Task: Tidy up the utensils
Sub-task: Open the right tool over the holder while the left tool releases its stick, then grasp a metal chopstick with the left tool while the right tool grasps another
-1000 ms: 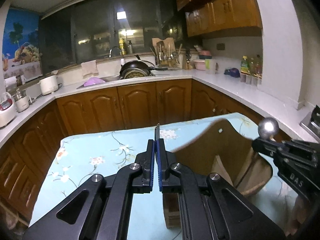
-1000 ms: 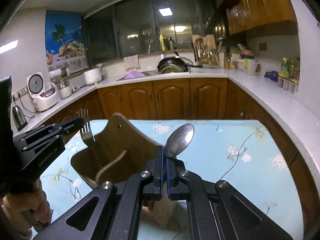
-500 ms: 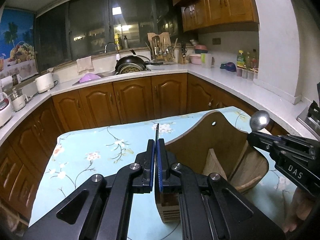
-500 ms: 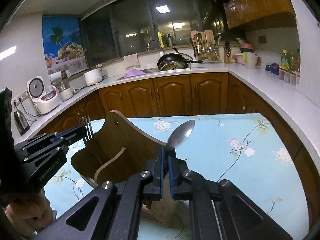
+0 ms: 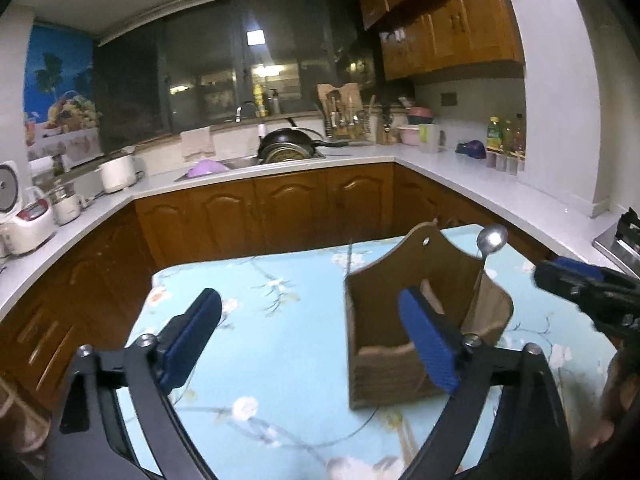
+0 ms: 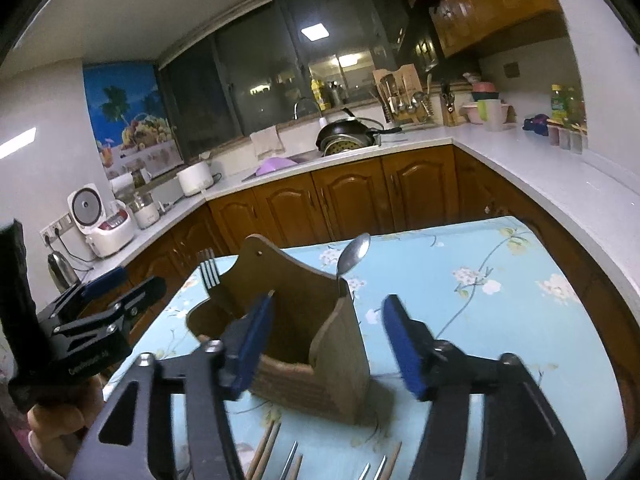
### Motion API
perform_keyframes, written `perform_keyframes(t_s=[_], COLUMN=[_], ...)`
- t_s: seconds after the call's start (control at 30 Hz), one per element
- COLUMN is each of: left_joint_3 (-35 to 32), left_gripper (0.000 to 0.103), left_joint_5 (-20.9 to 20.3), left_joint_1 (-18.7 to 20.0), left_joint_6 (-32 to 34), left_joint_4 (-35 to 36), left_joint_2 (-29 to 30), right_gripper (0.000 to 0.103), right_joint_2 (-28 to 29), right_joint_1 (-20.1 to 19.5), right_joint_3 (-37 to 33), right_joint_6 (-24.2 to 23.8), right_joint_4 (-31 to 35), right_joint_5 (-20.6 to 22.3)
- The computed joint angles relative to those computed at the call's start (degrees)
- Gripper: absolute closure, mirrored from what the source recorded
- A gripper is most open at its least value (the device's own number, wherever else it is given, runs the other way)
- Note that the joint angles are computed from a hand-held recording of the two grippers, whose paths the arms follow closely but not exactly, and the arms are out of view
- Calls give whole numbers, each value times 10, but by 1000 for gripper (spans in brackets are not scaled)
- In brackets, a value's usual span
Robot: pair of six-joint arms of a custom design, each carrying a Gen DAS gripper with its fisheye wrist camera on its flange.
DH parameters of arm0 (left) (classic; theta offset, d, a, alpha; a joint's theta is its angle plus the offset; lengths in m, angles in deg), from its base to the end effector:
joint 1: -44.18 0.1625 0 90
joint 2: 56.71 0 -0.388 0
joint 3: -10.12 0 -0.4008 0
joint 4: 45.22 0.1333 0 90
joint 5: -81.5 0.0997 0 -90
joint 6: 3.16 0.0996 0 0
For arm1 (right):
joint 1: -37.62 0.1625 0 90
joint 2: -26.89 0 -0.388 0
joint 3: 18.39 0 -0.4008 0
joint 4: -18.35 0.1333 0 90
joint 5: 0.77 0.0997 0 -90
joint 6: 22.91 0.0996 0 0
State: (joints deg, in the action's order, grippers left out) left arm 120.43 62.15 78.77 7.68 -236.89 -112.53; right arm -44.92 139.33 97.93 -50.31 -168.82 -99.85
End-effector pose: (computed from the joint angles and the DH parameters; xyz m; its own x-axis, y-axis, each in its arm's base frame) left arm -0.3178 -0.4952 0.2079 -0.6391 -0.0454 -0.7678 0.6921 0.4016 -0.5998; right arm 0.2259 -0.5104 0.2697 -0.8244 -0.3422 0.4509 -0.5660 0.4916 -0.6618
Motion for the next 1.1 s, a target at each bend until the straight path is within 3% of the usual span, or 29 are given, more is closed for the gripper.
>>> perform_keyframes(t_s=[0.03,0.2,0.33,0.6,0.8,1.1], left_joint_3=[17,103,163,233,254,253], left_gripper=[10,9,9,9,9,9], left_joint_5=[4,15,22,-15,-55,-87], left_joint_1=[-6,-32,-55,-82,-84,-74], left_joint_6=[-22,-185,-340,-604,-676,-693], left_joint_4=[12,138,272,532,597,622], left_joint_2=[-14,-96,-164,-272,-294,-295], right_gripper=[23,11,9,9,9,9], right_joint_2=[-8,-56,-88,-138,-155,-145], right_joint_1=[-1,-8,-14,-36,-49,-42], right_joint_3=[11,75,120,197,231,241], right_joint_6=[-1,-1,4,15,18,15], right_joint_4=[-7,-40,-55,-65,-63,-65], right_joint_5=[3,5,-6,-29,-35,-47])
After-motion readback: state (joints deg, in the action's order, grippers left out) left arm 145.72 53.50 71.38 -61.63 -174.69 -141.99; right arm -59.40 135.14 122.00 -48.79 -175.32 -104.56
